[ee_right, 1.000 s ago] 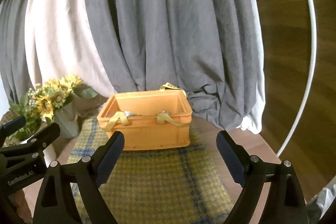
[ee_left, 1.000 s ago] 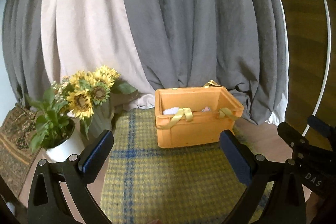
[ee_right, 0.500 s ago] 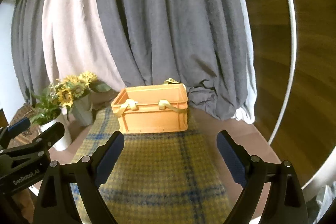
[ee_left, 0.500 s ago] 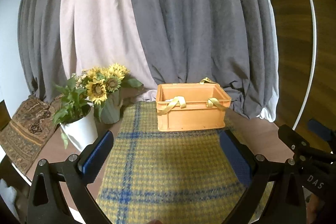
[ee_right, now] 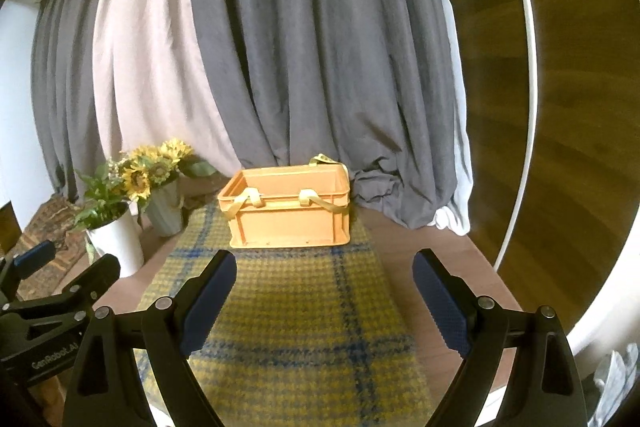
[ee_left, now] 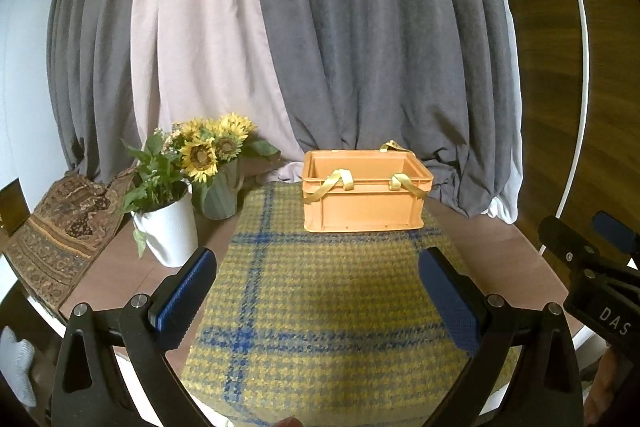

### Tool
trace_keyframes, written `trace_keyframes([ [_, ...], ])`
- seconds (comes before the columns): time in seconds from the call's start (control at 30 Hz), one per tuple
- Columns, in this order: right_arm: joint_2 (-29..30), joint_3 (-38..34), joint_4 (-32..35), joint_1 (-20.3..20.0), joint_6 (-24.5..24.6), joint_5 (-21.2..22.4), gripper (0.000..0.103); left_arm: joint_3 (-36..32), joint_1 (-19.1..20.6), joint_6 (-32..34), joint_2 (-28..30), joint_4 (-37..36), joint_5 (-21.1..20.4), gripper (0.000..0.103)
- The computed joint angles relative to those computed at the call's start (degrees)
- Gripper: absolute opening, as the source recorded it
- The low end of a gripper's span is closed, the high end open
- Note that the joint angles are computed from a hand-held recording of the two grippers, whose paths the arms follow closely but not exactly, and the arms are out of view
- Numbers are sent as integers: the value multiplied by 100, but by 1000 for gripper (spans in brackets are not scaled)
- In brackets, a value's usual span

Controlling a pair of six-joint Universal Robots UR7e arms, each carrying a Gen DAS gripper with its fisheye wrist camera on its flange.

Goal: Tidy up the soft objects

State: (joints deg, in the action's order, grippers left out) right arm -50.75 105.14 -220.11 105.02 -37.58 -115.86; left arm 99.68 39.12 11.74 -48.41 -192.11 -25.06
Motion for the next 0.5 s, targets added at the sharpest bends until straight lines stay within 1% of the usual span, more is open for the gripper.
trace_keyframes([
  [0.23,-120,165,13,-5,64,113,91,93,-101,153,-14,-249,154,103],
  [0.5,-164,241,20,1,69,204,91,157,-150,175,-47,-345,219,103],
])
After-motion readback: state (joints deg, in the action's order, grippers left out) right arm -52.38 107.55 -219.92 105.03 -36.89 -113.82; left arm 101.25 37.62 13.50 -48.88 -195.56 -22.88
